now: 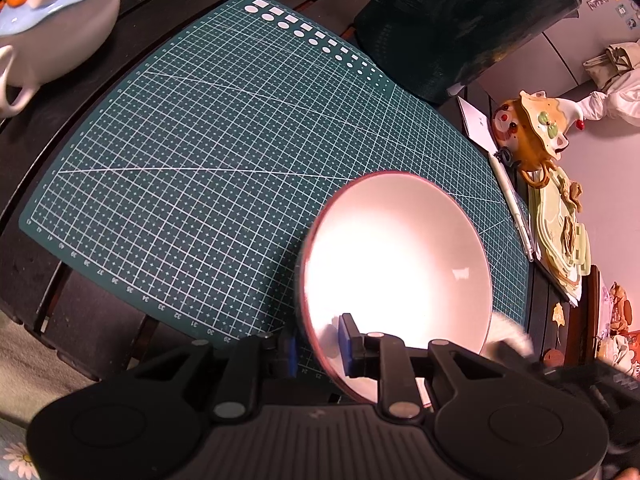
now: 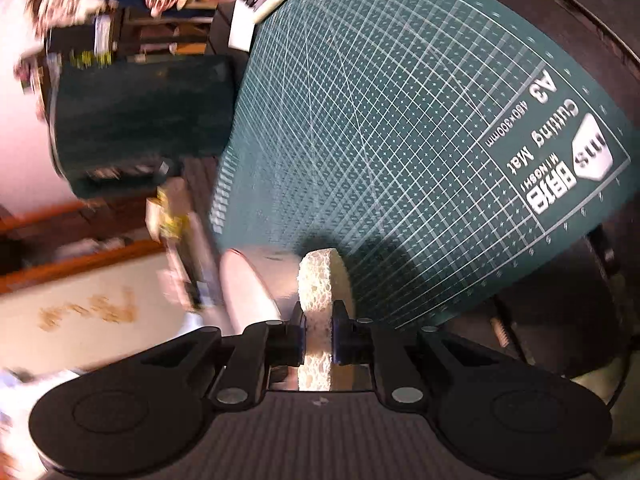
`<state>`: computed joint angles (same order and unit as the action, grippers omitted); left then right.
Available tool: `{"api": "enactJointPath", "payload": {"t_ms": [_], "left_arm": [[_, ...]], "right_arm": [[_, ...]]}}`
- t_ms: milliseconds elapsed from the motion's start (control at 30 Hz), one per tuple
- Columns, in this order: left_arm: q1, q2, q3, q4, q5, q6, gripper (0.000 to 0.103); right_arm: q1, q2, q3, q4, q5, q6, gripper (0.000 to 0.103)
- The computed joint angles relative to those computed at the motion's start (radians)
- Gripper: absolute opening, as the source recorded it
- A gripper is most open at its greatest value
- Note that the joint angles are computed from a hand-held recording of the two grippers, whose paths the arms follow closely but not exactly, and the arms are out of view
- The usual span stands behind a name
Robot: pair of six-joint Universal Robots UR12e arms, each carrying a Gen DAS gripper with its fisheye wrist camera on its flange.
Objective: Clean bowl
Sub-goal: 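Hold the bowl with the left tool while the right tool rubs the sponge along the outer base, then hold the bowl with the left tool while the right tool scrubs the outer wall again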
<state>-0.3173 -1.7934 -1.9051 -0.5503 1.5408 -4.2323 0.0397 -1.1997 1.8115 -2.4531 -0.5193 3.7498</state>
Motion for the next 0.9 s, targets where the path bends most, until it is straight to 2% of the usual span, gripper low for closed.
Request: {"api": "enactJointPath", "payload": {"t_ms": [33,133,200,233,300,367,567,633,733,800,900], "left_arm": [[0.0,0.0,0.001,-0.001,0.0,0.001,0.021],[0.002,0.0,-0.002,0.004,-0.006,-0.003,0.022],[0.004,0.001,-0.003,0.006,-0.009,-0.007,0.022],[0.004,0.001,-0.003,0.006,-0.009,-0.007,0.022],[0.003,0.001,-0.003,0.005,-0.008,-0.007,0.022],[0.003,0.0,-0.003,0.005,-0.007,-0.008,0.022],[0.002,0.0,-0.001,0.003,-0.004,-0.004,0.022],[0.001,-0.001,0.0,0.004,-0.005,0.001,0.022],[-0.001,-0.002,0.003,0.0,-0.001,0.006,0.023],[-0.001,-0.002,0.003,0.001,-0.001,0.003,0.023],[0.002,-0.001,-0.001,0.006,-0.008,-0.005,0.022]], "right_arm": [[-0.005,0.002,0.005,-0.05,0.017,0.04,0.012],[-0.015,-0.001,0.012,-0.123,0.032,0.078,0.012],[-0.015,-0.011,0.015,-0.149,-0.005,0.061,0.012],[-0.013,-0.017,0.014,-0.139,-0.026,0.038,0.012],[0.006,-0.04,0.0,-0.039,-0.145,-0.086,0.012],[0.023,-0.039,-0.012,0.023,-0.188,-0.132,0.012],[0.031,-0.027,-0.008,0.114,-0.122,-0.13,0.012],[0.023,-0.019,-0.006,0.102,-0.085,-0.079,0.012],[-0.009,-0.004,0.014,0.001,0.006,0.057,0.013],[-0.02,0.001,0.023,-0.108,0.017,0.129,0.013],[-0.028,0.008,0.028,-0.224,0.03,0.214,0.013]]}}
